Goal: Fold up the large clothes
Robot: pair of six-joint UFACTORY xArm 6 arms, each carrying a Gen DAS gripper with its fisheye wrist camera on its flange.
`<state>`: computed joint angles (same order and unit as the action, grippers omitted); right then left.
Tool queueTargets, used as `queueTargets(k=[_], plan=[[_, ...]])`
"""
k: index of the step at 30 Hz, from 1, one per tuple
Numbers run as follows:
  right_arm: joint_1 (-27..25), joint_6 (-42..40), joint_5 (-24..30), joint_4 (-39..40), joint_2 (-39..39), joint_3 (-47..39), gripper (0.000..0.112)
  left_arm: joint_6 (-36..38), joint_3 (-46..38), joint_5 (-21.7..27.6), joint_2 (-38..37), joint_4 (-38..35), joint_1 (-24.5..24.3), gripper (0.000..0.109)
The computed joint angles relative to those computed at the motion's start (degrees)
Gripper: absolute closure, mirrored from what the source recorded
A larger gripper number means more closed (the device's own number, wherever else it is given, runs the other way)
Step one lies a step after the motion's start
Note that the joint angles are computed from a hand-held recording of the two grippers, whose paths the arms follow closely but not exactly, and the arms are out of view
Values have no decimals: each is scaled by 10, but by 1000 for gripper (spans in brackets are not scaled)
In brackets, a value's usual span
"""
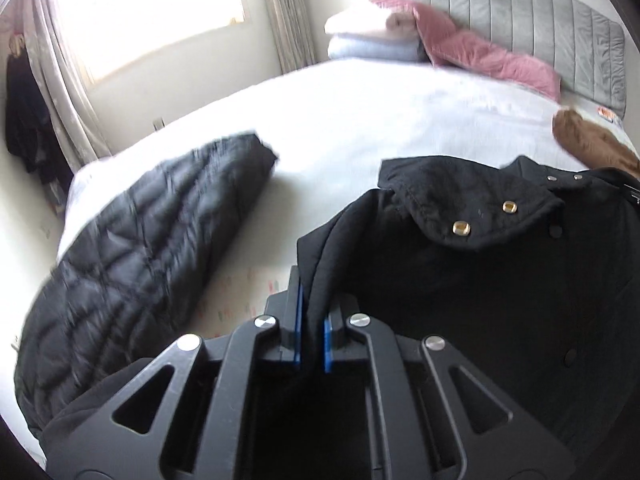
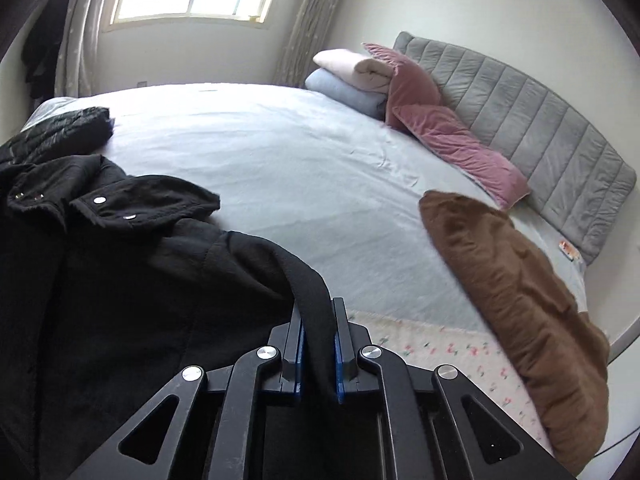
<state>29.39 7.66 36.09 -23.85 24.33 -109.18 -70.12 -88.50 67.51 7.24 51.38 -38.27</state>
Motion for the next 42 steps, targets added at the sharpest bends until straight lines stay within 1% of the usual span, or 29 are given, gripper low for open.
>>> queueTargets(k=[1,2,3,4,5,6,7,8,9,10,12,13,16,17,18,20,22,24,26,30,33,37,39,42], plan=[[-3,7,5,-3,17,-30,102,-4,-30,6,18,20,1,99],[-5,18,9,-11,36,-63,101,-7,-51,11,32,27,6,95],[-6,26,7,-15,50,-83,99,-1,-83,29,56,24,9,86],[-7,23,17,-11,64,-107,93,7,-101,44,70,16,13,77],[-6,11,41,7,82,-136,84,21,-131,71,91,2,12,59],[-7,3,61,27,83,-142,79,27,-141,75,98,-13,11,44],[-8,-5,61,47,72,-124,70,20,-127,54,88,-26,9,38],[-11,-24,44,70,50,-87,56,16,-111,31,76,-39,7,27],[-12,-36,31,82,22,-44,50,21,-104,17,72,-55,4,24],[-12,-52,30,96,0,-13,45,29,-105,17,76,-72,-5,24],[-11,-80,47,129,-36,32,45,51,-108,27,78,-107,-16,24],[-13,-93,61,149,-51,47,45,55,-105,36,76,-121,-30,24],[-14,-150,96,238,-114,116,45,68,-91,59,59,-151,-70,24],[-15,-169,112,266,-138,139,45,70,-80,59,46,-160,-81,24],[-12,-176,125,278,-158,158,45,69,-67,60,30,-168,-96,24],[-7,-190,150,298,-213,206,45,66,-79,90,19,-179,-124,24],[-3,-197,171,304,-257,235,44,56,-77,115,1,-191,-152,24],[0,-195,195,306,-302,259,43,34,-75,140,-20,-198,-183,24],[6,-184,218,304,-341,279,39,15,-74,159,-36,-200,-208,23],[20,-163,264,310,-414,322,34,-38,-70,200,-66,-200,-268,13],[31,-153,280,315,-475,370,31,-81,-51,203,-89,-198,-314,11],[39,-143,294,336,-561,446,28,-159,-14,185,-113,-211,-360,10],[41,-137,309,347,-599,478,27,-193,-2,179,-116,-208,-383,10],[43,-133,335,364,-649,519,26,-227,-13,203,-99,-195,-417,10]])
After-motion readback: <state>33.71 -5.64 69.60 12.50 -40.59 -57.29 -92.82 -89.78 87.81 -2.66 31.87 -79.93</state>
